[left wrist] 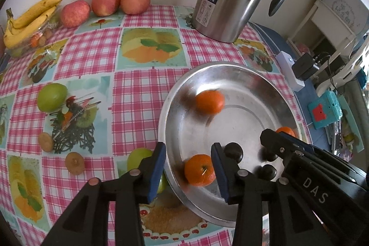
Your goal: Organize fruits
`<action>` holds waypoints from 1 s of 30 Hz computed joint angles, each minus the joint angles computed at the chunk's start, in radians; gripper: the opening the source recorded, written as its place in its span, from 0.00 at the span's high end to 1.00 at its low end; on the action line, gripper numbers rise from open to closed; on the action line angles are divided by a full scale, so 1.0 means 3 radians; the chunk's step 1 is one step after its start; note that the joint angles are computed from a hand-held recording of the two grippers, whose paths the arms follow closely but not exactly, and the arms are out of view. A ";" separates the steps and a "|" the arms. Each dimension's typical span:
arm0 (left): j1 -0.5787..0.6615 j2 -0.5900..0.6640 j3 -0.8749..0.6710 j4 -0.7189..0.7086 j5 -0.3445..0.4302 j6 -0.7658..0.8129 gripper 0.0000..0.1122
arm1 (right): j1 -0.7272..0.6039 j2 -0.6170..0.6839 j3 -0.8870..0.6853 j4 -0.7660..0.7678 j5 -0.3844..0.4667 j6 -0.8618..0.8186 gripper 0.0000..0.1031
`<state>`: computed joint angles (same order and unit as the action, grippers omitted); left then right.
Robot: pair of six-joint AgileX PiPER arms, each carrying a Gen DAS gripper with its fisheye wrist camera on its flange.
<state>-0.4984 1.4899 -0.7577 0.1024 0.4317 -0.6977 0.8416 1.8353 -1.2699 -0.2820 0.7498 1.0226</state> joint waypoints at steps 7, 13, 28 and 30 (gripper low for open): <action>0.0074 -0.0113 -0.0003 0.0052 0.0164 -0.0075 0.60 | 0.0009 -0.0008 -0.0010 -0.0012 0.0017 0.0011 0.77; 0.0315 -0.0254 0.0092 0.0026 0.0273 -0.0171 0.60 | 0.0017 -0.0016 -0.0016 0.0003 0.0016 -0.0020 0.77; 0.1121 -0.0830 0.0389 0.0294 0.0681 -0.0411 0.60 | 0.0197 0.0062 -0.0263 0.0010 0.0116 -0.0150 0.77; 0.1184 -0.0919 0.0402 0.0316 0.0747 -0.0408 0.60 | 0.0245 0.0097 -0.0352 0.0013 0.0149 -0.0190 0.77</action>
<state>-0.1431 1.2141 -0.6372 0.1974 0.6559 -0.8200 0.9151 1.8644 -1.3753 -0.2782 0.7944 0.9655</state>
